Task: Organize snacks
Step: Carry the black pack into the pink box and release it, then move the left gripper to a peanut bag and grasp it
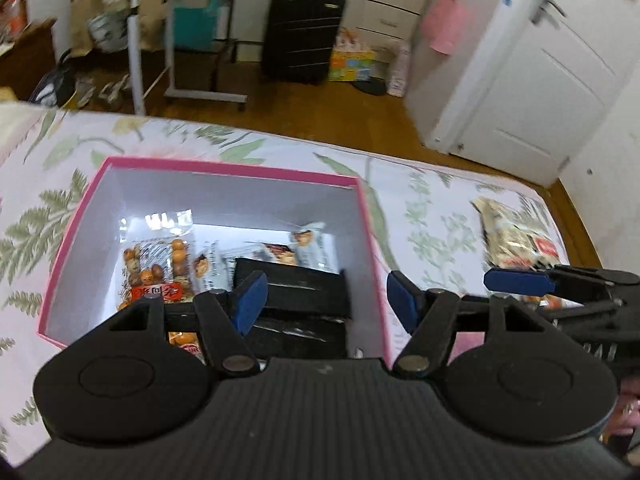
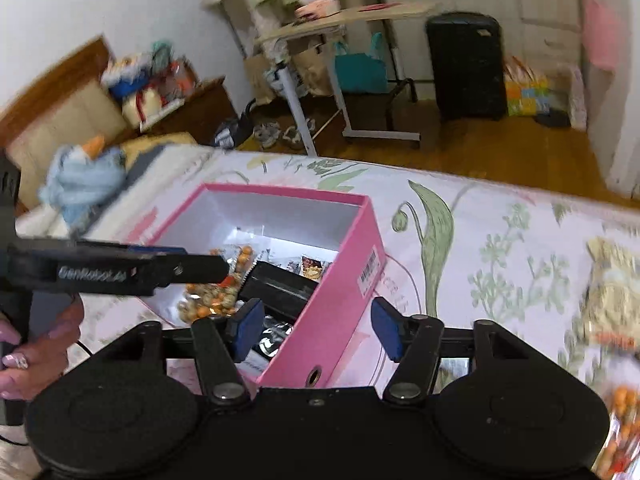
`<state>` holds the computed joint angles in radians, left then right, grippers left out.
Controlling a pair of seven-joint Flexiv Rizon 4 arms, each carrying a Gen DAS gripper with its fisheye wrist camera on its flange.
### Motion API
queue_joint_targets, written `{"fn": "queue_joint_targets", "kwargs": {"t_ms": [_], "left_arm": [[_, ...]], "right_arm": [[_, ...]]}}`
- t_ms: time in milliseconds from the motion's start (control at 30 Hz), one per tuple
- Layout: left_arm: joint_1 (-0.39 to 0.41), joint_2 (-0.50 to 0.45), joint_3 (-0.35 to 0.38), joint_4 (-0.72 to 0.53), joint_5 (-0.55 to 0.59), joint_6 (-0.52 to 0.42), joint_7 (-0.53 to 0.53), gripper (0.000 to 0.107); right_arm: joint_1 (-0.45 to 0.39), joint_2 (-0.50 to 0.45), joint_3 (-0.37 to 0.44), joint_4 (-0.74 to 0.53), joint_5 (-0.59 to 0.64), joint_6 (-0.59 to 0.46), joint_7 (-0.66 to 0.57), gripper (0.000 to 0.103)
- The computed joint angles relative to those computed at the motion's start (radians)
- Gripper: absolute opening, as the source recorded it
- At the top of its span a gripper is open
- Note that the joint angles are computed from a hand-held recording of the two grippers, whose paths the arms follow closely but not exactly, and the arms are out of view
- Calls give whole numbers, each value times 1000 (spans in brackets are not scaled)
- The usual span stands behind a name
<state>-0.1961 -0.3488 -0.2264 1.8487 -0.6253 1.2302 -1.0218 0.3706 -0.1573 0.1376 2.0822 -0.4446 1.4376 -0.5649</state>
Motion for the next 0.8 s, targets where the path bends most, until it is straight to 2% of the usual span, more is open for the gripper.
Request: {"fn": "queue_joint_targets", "kwargs": {"t_ms": [100, 167, 300, 400, 533, 667, 800], "left_arm": [[-3, 33, -17, 10, -20, -57, 21, 65], [-10, 49, -34, 18, -66, -85, 55, 65], [-62, 59, -49, 35, -111, -67, 120, 64], [-100, 42, -55, 24, -102, -83, 131, 64], [-148, -10, -65, -4, -91, -92, 73, 63], [-187, -72, -90, -18, -90, -68, 5, 63], [-226, -149, -112, -38, -54, -5, -58, 63]], "right_arm": [[6, 63, -55, 113, -85, 97, 169, 66], [-13, 112, -76, 175, -207, 114, 283, 66], [-96, 218, -34, 264, -291, 80, 356, 66], [-127, 291, 2, 307, -240, -1, 291, 66], [-156, 358, 27, 335, -143, -121, 160, 67], [-248, 377, 44, 380, -144, -137, 121, 68], [-336, 341, 21, 429, -126, -60, 128, 68]]}}
